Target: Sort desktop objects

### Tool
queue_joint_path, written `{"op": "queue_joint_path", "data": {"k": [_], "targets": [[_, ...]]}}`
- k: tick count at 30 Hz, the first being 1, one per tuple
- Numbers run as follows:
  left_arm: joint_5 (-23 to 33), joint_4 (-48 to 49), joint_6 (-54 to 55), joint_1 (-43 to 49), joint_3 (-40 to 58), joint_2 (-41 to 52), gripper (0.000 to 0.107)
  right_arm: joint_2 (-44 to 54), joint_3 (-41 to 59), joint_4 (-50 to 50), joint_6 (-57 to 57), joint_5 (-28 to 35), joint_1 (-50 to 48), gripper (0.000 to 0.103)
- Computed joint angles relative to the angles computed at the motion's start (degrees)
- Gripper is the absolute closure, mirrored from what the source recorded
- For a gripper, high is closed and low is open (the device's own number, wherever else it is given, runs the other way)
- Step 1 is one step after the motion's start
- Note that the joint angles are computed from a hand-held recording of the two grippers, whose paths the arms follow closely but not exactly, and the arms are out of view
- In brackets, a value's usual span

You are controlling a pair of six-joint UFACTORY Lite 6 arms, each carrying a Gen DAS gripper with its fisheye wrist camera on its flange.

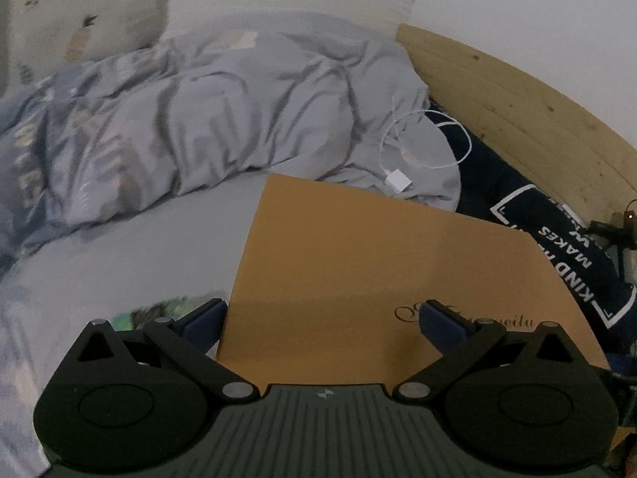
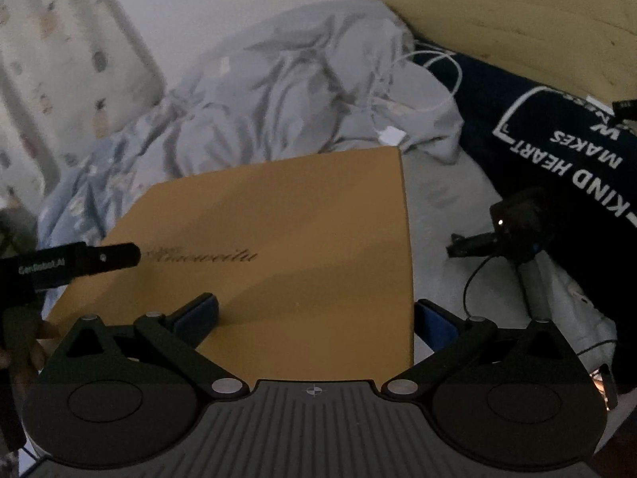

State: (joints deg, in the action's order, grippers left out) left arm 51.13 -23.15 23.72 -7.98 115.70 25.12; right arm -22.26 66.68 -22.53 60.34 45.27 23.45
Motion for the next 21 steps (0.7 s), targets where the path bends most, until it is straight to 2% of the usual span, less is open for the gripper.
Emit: {"op": "queue_joint_path", "data": {"k": [5, 11, 16, 21], "targets": [[-1.13, -4.48, 5.34, 7.21, -16.31, -13.11, 0.004, -0.6, 1.38, -7.56, 11.94, 7.57, 15.99, 0.0], [1.02, -9.27, 13.22, 18.28, -29.33, -24.85, 0.004, 4.53, 6.66, -14.46, 22.2, 13.88, 32.26, 0.0], [4.72, -13.65, 19.46, 28.51, -36.51, -31.0, 0.004, 11.12, 12.86, -17.65, 25.64, 17.28, 41.15, 0.0], [6.8, -18.63, 25.46, 37.63, -42.05, -33.51, 0.004, 16.07, 15.98, -18.48, 26.2, 16.9, 45.42, 0.0]]}}
